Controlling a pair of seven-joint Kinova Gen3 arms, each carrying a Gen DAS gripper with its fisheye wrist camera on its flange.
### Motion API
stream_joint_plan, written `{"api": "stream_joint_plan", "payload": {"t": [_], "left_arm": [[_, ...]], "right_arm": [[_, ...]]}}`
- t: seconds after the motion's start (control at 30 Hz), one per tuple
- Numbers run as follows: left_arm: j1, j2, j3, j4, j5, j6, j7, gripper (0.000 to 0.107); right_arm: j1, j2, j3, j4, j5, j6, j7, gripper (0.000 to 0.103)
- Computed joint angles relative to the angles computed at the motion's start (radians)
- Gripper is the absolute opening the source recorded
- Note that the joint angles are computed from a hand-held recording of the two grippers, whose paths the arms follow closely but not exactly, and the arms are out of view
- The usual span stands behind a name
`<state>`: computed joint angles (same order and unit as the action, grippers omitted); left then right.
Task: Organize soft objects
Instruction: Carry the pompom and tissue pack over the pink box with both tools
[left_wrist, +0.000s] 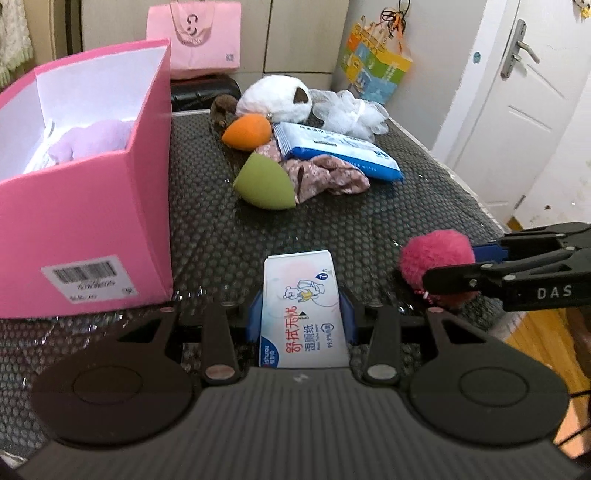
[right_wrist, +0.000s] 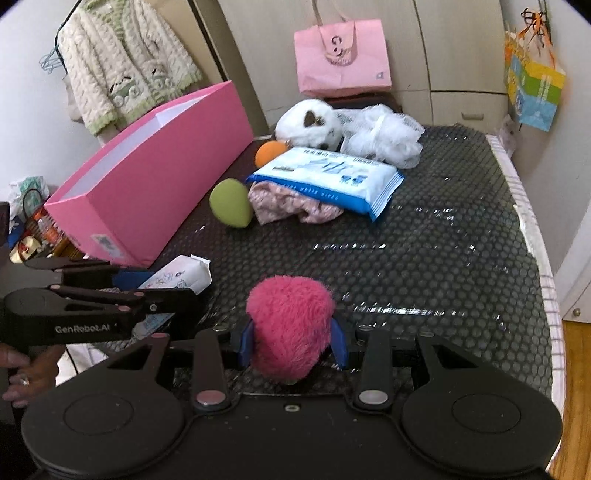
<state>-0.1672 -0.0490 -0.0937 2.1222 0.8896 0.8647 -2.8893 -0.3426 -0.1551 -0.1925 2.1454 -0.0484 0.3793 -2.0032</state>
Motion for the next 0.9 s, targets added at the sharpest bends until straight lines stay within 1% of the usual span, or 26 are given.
{"api": "stream_joint_plan", "payload": {"t": [0.1, 0.17, 0.23, 0.3, 0.47, 0.57, 0.8, 0.9], "left_arm": [[-0.026, 0.01, -0.021, -0.041, -0.048, 0.086, 0.03, 0.04], [-0.054, 0.016, -0.039, -0.073, -0.079, 0.155, 0.041, 0.04], [-0.082, 0.023, -0.053, -0.103, -0.103, 0.21, 0.05, 0.04], [-0.111, 0.024, -0.065, -0.131, -0.12, 0.257, 0.053, 0.04], [-0.16, 0.014, -0.085, -0.187, -0.157, 0.331, 0.053, 0.04], [-0.194, 0.037, -0.101, -0.254, -0.184, 0.432, 0.064, 0.04], [-0.26, 0.052, -0.111, -0.35, -0.234, 0.556, 0.071, 0.04], [-0.278, 0.047, -0.115, -0.379, -0.25, 0.583, 0.062, 0.04]], "right_arm": [[-0.029, -0.001, 0.028, -0.02, -0.053, 0.041, 0.056, 0.046], [-0.038, -0.002, 0.035, -0.041, -0.078, 0.083, 0.083, 0.046], [-0.054, -0.003, 0.054, -0.069, -0.123, 0.139, 0.142, 0.046], [-0.06, -0.002, 0.068, -0.097, -0.167, 0.187, 0.193, 0.046], [-0.063, 0.007, 0.084, -0.165, -0.267, 0.277, 0.304, 0.046], [-0.064, 0.022, 0.099, -0.201, -0.354, 0.315, 0.39, 0.046], [-0.045, 0.068, 0.097, -0.285, -0.503, 0.38, 0.529, 0.046], [-0.034, 0.098, 0.083, -0.328, -0.532, 0.405, 0.548, 0.046]]}}
